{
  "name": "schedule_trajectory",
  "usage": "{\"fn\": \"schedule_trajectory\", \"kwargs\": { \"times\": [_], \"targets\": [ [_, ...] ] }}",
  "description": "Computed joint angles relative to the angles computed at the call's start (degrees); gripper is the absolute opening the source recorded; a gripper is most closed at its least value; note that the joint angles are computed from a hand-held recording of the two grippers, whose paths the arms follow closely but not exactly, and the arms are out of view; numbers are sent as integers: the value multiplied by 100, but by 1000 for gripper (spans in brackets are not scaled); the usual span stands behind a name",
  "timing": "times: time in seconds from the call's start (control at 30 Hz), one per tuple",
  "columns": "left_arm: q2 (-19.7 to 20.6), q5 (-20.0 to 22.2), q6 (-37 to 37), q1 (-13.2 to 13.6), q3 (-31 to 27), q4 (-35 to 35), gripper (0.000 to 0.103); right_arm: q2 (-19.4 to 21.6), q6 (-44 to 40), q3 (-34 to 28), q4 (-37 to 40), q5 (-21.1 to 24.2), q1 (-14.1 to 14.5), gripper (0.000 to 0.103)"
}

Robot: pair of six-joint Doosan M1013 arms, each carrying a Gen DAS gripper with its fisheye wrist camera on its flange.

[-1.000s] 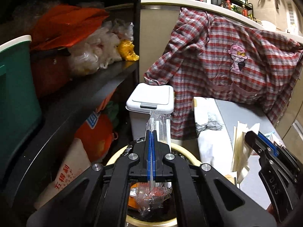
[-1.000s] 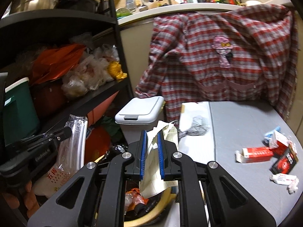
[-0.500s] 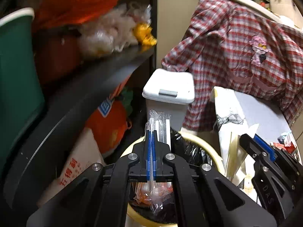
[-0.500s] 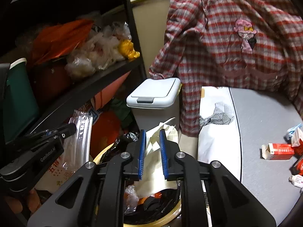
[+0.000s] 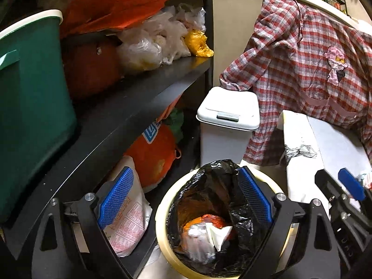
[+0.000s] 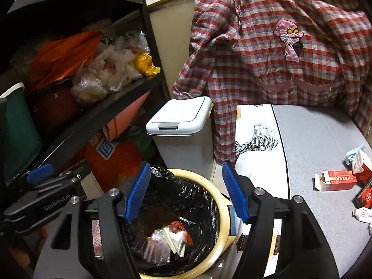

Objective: Collect trash
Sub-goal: 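Open the left tool over the bin while the right tool opens to drop the paper, then move both open tools back over the trash on the table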

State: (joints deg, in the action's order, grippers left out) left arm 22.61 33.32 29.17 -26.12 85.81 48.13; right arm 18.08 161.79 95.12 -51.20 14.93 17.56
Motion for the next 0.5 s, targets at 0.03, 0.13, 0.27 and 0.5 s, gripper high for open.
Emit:
{"fn": "schedule_trajectory", "kwargs": {
  "times": [0.03, 0.13, 0.27, 0.5],
  "targets": [
    [-17, -31, -20, -8, 12, 23, 89, -12, -89, 7, 113, 21, -6, 65],
    [-44, -72, -66, -57, 44, 161, 89, -86, -182, 64, 277, 49, -20, 66],
    [-109, -209, -235, -121, 128, 399, 89, -259, -73, 222, 116, 38, -24, 71],
    [-160, -452, -589, -271, 171, 722, 89, -732, 1157, 769, -1439, 289, -90, 74]
  ]
}}
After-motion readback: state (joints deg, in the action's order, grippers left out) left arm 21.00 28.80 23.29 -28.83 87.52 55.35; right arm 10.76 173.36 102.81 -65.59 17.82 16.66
